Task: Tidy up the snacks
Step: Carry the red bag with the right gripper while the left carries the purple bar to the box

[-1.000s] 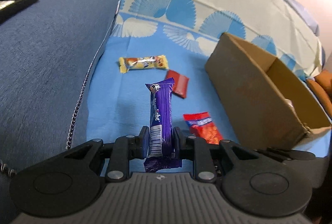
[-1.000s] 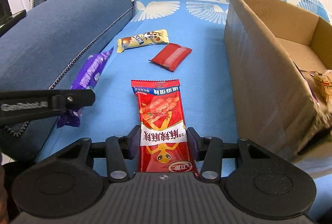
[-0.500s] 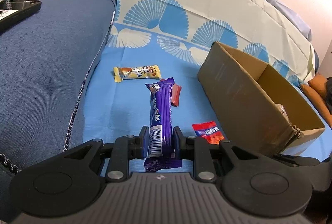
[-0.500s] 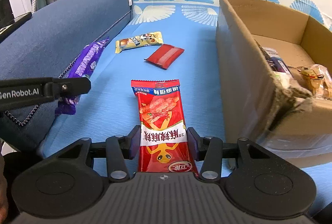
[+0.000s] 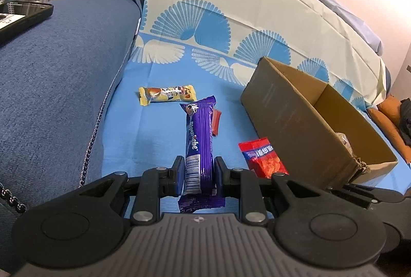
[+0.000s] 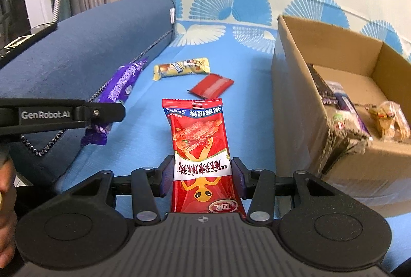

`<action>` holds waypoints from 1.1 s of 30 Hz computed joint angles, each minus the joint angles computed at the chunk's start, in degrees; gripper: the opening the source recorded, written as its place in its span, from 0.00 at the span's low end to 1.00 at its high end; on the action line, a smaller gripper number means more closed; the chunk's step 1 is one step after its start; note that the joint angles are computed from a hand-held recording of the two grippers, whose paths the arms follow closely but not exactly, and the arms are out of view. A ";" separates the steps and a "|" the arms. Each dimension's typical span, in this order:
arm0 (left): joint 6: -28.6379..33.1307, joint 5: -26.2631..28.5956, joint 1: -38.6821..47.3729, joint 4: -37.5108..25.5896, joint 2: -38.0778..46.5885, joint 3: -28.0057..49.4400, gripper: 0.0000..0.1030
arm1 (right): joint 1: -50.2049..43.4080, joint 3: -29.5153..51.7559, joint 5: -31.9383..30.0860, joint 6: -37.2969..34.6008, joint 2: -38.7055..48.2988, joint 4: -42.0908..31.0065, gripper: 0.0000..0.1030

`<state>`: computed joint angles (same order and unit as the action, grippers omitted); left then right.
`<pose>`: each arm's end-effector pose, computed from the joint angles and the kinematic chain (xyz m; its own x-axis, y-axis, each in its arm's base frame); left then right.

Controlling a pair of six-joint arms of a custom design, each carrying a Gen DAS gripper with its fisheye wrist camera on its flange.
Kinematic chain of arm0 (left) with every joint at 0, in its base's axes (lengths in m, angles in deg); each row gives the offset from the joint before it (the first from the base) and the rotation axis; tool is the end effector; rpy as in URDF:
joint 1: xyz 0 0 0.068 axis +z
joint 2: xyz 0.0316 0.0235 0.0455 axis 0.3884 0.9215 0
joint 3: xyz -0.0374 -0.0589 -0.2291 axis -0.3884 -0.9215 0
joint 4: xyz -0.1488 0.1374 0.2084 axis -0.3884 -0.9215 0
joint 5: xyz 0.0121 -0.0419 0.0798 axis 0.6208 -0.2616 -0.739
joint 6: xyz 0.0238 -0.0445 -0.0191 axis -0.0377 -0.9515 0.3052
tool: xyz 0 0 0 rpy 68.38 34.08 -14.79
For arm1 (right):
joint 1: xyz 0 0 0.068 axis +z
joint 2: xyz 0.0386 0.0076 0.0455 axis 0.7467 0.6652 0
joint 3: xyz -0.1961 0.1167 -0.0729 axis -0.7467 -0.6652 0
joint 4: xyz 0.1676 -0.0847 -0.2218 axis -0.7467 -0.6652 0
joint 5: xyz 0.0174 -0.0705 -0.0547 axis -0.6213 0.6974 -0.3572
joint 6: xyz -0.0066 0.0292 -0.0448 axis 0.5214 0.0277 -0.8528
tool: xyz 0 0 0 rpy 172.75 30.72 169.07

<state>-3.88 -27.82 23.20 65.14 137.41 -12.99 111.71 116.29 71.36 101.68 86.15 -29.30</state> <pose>0.2177 -0.0192 0.1327 -0.5888 0.1520 -0.7938 0.5397 0.8051 -0.2462 0.1270 0.1953 0.1305 -0.6089 0.1763 -0.7734 0.1914 0.9788 0.0724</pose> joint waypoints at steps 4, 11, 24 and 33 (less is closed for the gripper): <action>0.10 0.52 0.33 -0.31 -0.45 -0.09 0.26 | 0.86 0.36 1.83 -0.51 -1.00 -1.22 0.47; -0.03 1.13 0.91 -0.95 -1.30 -0.29 0.26 | 0.75 -0.22 3.70 -0.37 -6.46 -4.19 0.47; -0.72 0.71 0.08 -0.45 -1.81 -0.56 0.26 | -5.20 -4.98 8.19 -17.43 -38.07 -14.52 0.47; -0.38 -2.55 -3.50 1.32 -2.78 -1.43 0.26 | 0.28 -6.39 12.92 -8.48 -41.26 -22.52 0.47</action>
<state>-4.25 -30.38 19.69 66.46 134.64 -14.42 112.00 109.90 84.28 93.20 44.89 -51.83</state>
